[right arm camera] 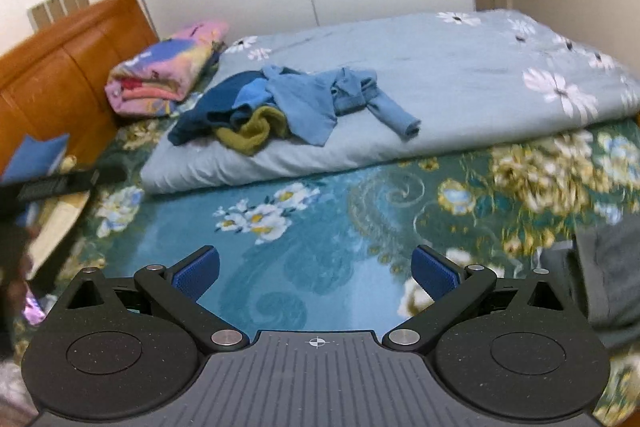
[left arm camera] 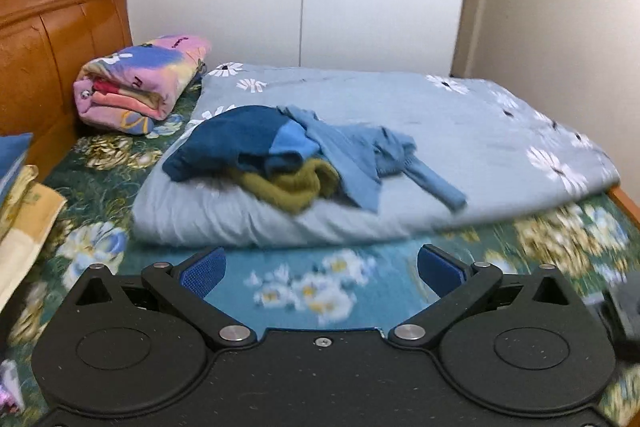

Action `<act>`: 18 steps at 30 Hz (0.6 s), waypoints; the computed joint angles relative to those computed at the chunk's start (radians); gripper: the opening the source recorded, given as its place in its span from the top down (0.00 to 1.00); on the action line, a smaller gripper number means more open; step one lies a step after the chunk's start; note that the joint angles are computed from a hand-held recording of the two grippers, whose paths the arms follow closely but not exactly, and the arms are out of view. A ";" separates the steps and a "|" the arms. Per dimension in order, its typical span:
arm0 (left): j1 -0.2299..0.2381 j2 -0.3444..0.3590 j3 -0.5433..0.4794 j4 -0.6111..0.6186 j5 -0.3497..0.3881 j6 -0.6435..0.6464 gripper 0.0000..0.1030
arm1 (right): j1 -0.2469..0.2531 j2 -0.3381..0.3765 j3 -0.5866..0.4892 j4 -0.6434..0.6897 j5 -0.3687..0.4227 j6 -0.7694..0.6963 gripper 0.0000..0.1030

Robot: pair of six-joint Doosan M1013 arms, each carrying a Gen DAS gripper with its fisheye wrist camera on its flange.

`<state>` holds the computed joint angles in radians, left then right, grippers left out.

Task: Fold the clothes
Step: 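Move both grippers toward the clothes pile on the pale blue duvet, then grasp the blue fleece jacket with the left gripper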

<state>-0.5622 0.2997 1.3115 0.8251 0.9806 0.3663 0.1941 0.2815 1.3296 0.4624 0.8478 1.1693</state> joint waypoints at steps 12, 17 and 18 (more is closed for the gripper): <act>0.229 0.289 -0.305 -0.217 -0.121 0.140 0.20 | 0.063 0.110 -0.181 -0.396 0.178 0.339 0.00; 0.293 0.431 -0.488 -0.416 -0.059 0.313 0.50 | 0.075 0.127 -0.218 -0.445 0.255 0.345 0.00; 0.301 0.457 -0.518 -0.419 -0.045 0.320 0.50 | 0.077 0.132 -0.229 -0.462 0.272 0.356 0.00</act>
<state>-0.2617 0.7565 0.7932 0.4063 0.9359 0.6858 0.2710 0.4132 1.1004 0.0006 1.1195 1.5257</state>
